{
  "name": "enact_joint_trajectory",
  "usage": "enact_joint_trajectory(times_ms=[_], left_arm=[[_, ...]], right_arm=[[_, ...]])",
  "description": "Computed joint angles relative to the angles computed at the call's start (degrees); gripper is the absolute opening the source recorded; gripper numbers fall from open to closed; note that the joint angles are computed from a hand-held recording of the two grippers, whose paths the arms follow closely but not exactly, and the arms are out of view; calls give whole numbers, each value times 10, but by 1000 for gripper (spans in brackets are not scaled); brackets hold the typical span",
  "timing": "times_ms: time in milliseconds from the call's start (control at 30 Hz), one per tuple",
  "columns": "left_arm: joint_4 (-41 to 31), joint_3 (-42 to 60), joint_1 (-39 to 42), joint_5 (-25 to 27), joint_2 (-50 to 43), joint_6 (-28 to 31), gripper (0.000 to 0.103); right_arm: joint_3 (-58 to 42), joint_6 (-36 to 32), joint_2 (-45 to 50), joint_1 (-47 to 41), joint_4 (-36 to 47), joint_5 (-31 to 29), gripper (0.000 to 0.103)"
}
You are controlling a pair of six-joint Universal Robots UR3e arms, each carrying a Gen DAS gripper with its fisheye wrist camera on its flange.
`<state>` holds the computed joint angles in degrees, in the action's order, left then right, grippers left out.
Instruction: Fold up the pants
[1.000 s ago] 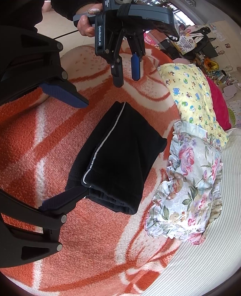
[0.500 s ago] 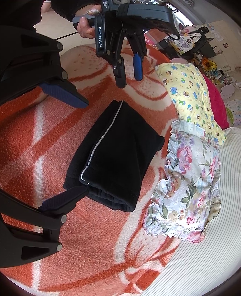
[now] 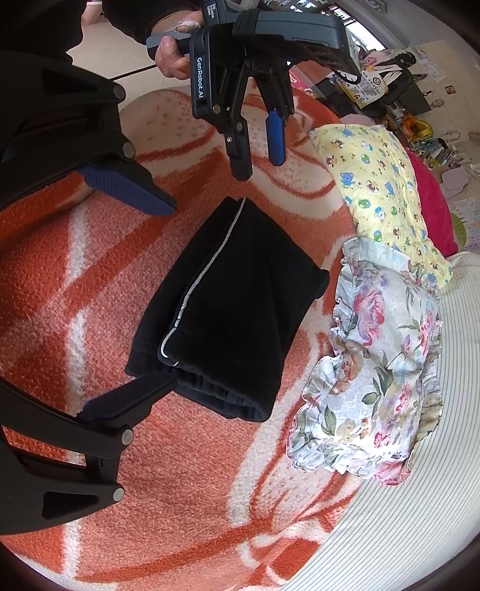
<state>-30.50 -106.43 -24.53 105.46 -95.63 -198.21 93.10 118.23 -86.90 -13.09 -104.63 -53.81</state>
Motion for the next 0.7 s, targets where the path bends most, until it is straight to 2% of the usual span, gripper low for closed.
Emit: enact_joint_trajectory(times_ms=[700], left_arm=[[-5, 4, 7, -14, -8, 0, 60]], right_arm=[[1, -1, 3, 1, -1, -3, 87]])
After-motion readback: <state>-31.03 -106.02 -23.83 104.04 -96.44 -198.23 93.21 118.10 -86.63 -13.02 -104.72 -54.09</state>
